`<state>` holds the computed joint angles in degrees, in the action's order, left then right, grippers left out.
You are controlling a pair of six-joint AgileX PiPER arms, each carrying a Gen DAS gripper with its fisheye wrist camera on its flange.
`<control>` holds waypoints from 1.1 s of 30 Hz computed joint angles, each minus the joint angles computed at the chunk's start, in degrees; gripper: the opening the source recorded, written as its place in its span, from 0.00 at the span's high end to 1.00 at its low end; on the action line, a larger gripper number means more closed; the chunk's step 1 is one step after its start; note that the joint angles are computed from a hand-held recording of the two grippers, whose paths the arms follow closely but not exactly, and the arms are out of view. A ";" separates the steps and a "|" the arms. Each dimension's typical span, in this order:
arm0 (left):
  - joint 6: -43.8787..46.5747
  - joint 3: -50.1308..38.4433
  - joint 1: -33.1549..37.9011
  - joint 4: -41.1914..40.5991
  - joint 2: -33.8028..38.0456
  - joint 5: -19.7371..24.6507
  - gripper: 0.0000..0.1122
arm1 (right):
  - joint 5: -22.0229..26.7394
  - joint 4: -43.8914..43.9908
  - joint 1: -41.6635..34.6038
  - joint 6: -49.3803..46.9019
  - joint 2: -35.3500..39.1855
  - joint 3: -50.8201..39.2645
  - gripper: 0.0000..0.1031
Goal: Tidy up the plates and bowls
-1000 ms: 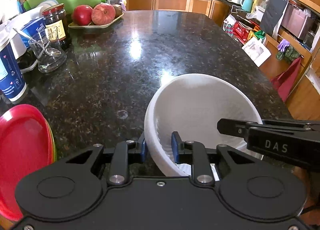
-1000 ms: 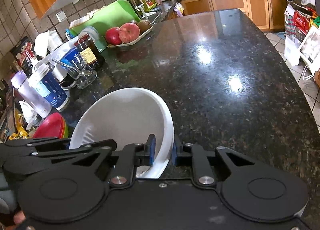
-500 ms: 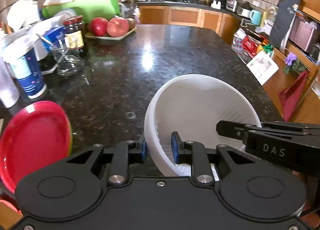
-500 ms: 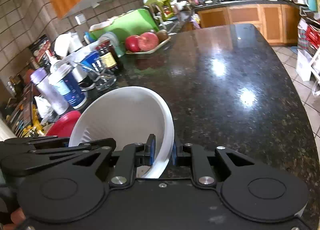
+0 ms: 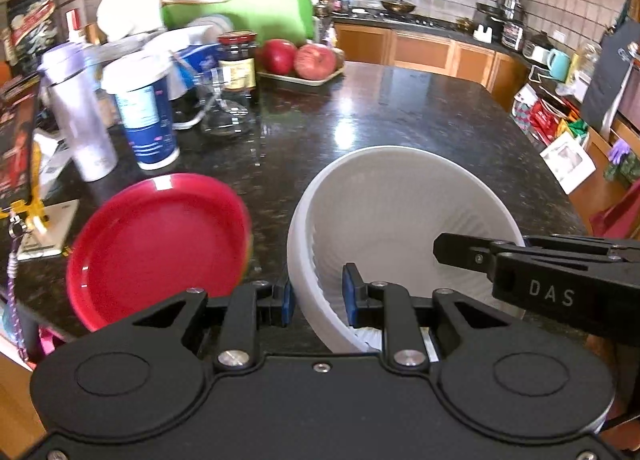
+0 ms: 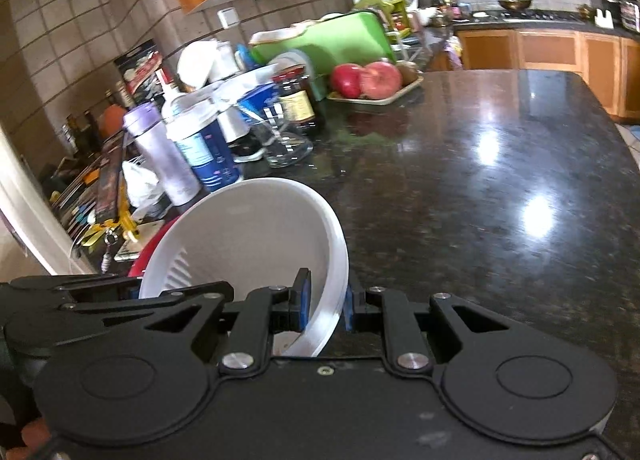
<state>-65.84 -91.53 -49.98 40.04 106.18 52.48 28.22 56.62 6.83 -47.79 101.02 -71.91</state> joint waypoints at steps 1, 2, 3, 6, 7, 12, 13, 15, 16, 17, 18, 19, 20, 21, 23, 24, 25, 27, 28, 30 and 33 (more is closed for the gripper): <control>-0.15 1.34 0.50 0.18 -1.05 -0.44 0.72 | -0.57 -0.66 1.11 0.97 0.33 -0.56 0.82; -0.08 2.85 1.18 0.28 -2.31 -0.88 0.72 | -1.27 -1.79 2.59 2.64 0.68 -1.30 0.82; -0.11 4.20 1.66 0.49 -3.48 -1.13 0.72 | -1.83 -2.74 3.77 3.99 0.97 -1.95 0.82; 0.90 8.31 3.45 1.61 -7.19 -2.07 0.72 | -3.88 -7.20 8.01 10.29 2.37 -4.72 0.82; 1.53 9.66 4.26 1.81 -8.48 -2.41 0.72 | -4.24 -9.68 9.56 13.64 3.23 -6.26 0.82; 6.58 15.22 9.05 0.21 -13.59 -4.99 0.72 | -5.01 -23.13 15.88 30.41 6.86 -12.68 0.82; 8.04 16.00 10.16 -0.65 -14.23 -5.64 0.72 | -5.08 -26.15 16.97 33.91 7.57 -13.89 0.82; 11.79 17.20 12.46 -3.26 -15.28 -6.87 0.72 | -4.80 -33.83 19.34 42.46 9.21 -16.66 0.82; 14.12 17.42 13.82 -5.16 -15.55 -7.47 0.72 | -4.33 -36.42 20.04 45.35 10.06 -17.94 0.82; 16.28 17.68 15.07 -7.09 -15.79 -8.02 0.72 | -3.53 -39.93 21.06 49.59 11.19 -19.74 0.82; 18.53 17.71 16.21 -9.13 -15.92 -8.36 0.72 | -2.73 -42.05 21.73 52.35 12.26 -21.38 0.82; 21.12 17.60 17.65 -11.48 -15.88 -8.81 0.72 | -1.86 -43.52 22.26 54.42 13.23 -22.88 0.82; 23.29 18.03 18.96 -13.46 -16.15 -9.54 0.72 | -0.85 -45.02 22.79 56.64 14.28 -24.51 0.82; 25.89 17.96 20.23 -15.89 -16.17 -9.97 0.72 | -0.12 -46.55 23.31 58.76 15.18 -25.91 0.82; 31.60 17.50 22.77 -21.15 -15.83 -10.44 0.72 | 0.95 -49.68 24.35 62.87 16.56 -28.04 0.82; 34.18 17.33 23.87 -23.52 -15.60 -10.65 0.72 | 1.48 -51.02 24.74 64.60 17.09 -28.89 0.82; 37.24 16.95 25.34 -26.13 -15.20 -10.92 0.72 | 2.06 -52.40 25.16 66.35 17.69 -29.84 0.82; 41.27 16.18 26.79 -29.69 -14.45 -10.82 0.72 | 3.05 -55.06 25.87 69.57 18.54 -31.16 0.82; 43.39 15.99 27.64 -31.28 -14.15 -10.92 0.72 | 3.76 -55.98 26.07 70.74 19.08 -32.03 0.82; 46.59 15.43 28.82 -33.50 -13.52 -10.98 0.72 | 4.74 -57.52 26.48 72.98 19.96 -33.34 0.82; 51.17 15.03 30.60 -36.73 -12.79 -11.41 0.72 | 6.28 -59.66 26.89 75.37 21.34 -35.70 0.82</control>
